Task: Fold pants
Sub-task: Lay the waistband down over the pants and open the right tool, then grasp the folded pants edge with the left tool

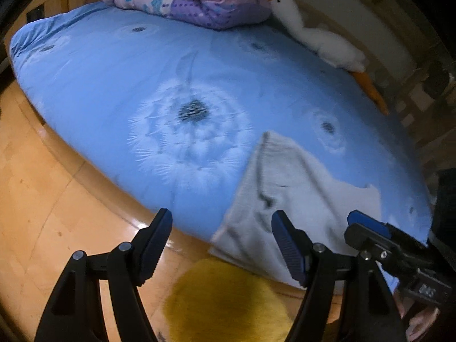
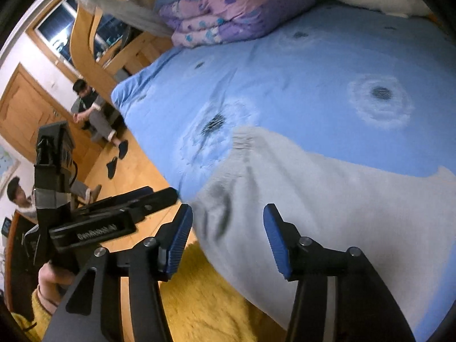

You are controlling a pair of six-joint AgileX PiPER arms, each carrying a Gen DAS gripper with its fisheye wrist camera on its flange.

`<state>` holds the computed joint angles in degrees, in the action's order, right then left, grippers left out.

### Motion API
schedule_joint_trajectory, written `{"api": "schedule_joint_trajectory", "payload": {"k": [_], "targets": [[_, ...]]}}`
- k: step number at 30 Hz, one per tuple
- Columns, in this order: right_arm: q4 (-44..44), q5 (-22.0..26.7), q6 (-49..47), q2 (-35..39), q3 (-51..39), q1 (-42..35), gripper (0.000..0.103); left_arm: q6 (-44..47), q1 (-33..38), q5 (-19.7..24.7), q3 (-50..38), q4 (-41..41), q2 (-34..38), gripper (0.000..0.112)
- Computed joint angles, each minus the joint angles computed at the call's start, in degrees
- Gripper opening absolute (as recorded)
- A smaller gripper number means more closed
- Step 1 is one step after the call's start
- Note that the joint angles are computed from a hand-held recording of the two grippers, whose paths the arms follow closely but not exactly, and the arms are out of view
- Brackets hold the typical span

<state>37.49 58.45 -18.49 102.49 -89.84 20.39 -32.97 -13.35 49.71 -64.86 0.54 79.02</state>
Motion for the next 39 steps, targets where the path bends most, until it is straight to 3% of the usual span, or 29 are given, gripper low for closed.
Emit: {"api": "schedule_joint_trajectory", "payload": {"k": [5,7,14,15,16,18,20,24,27,29,31,32,36,39], "targets": [[-6.7,-3.1,2.6,-5.6,7.3,-5.3,0.053,-3.3,-5.1,-2.0,-0.8,0.9,0.5,0.073],[-7.7,-3.4,2.7,-7.1,9.9,-8.2,0.053,-3.1,-6.2,-3.1,-1.0,0.1,1.6,0.058],[-11.8,-4.5,3.5,-9.9,15.6,-13.4,0.053,-8.6,-8.4,-3.3,-4.0,3.9,9.9,0.053],[-11.8,-4.6,3.3,-10.2,16.3,-13.8,0.053,-9.7,-8.7,-3.6,-4.2,5.0,10.7,0.041],[-12.0,-4.7,3.5,-10.4,16.7,-13.8,0.053,-10.7,-9.0,-3.5,-4.5,5.9,11.0,0.022],[-12.2,-5.1,3.3,-10.5,17.7,-14.3,0.053,-10.0,-8.2,-4.8,-3.7,4.2,10.3,0.012],[-12.3,-5.4,2.7,-11.1,18.6,-14.7,0.053,-9.6,-7.2,-6.5,-2.0,2.1,7.8,0.011],[-11.5,-5.4,1.4,-11.4,19.2,-15.2,0.053,-11.6,-7.3,-4.5,-1.1,6.3,3.0,0.011],[-11.4,-5.5,0.9,-11.1,19.9,-15.2,0.053,-8.1,-5.3,-3.5,0.4,4.1,3.8,0.013],[-11.9,-5.8,1.0,-10.7,20.3,-14.7,0.053,-6.2,-3.8,-4.4,2.0,1.8,5.8,0.018],[-13.0,-5.8,1.3,-10.3,20.4,-14.0,0.053,-7.9,-3.7,-5.2,3.7,3.1,7.1,0.041],[-13.1,-5.8,1.3,-10.3,20.5,-14.0,0.053,-9.2,-3.8,-4.8,3.8,4.3,6.8,0.045],[-13.2,-4.8,2.4,-10.8,19.8,-14.5,0.053,-7.4,-3.2,-0.6,0.8,3.3,5.8,0.048],[-11.7,-5.6,2.4,-11.5,19.0,-15.4,0.053,-9.5,-5.7,1.2,-2.7,7.2,4.3,0.047]]}}
